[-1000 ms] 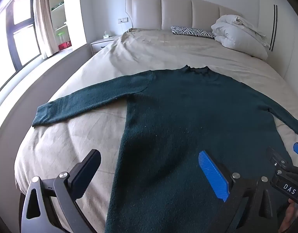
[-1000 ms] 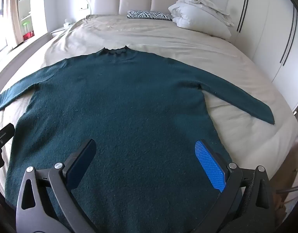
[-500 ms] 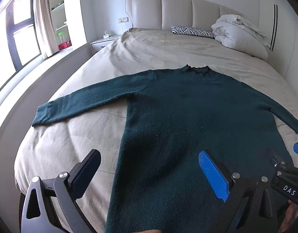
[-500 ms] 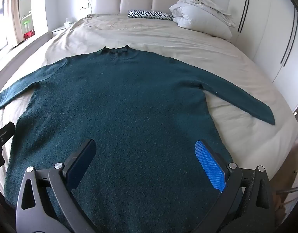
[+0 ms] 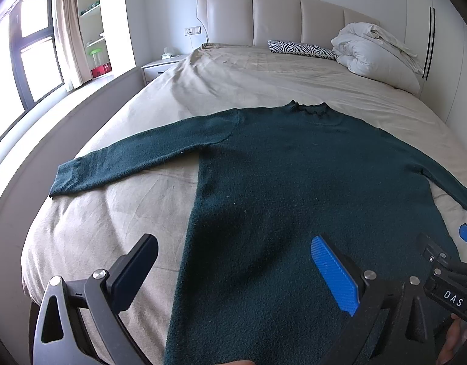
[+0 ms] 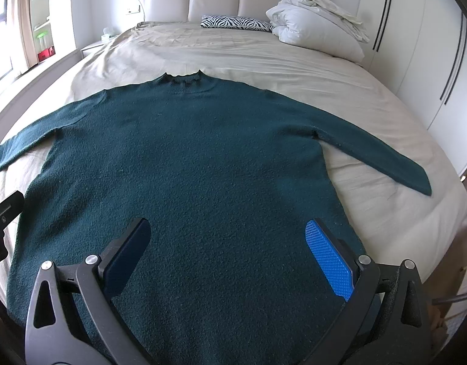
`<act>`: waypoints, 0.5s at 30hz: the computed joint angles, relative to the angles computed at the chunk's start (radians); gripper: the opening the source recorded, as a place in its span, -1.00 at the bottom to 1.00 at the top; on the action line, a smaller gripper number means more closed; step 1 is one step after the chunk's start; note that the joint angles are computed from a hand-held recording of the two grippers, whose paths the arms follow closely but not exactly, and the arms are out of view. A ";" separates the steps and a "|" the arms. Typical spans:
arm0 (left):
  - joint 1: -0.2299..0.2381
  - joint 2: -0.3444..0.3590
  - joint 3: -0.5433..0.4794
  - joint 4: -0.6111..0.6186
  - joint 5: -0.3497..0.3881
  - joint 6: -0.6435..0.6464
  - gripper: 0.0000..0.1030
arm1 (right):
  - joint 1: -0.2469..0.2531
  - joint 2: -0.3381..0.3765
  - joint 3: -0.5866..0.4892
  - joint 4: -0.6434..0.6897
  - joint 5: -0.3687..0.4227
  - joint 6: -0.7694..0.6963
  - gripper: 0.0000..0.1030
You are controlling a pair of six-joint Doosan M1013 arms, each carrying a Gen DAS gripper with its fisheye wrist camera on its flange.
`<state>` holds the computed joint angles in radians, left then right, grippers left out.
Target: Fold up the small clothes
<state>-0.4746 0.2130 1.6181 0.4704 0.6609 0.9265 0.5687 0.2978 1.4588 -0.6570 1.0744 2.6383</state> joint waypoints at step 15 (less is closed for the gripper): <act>0.001 0.001 0.001 -0.005 -0.001 0.002 1.00 | 0.001 0.000 0.000 0.000 -0.002 0.002 1.00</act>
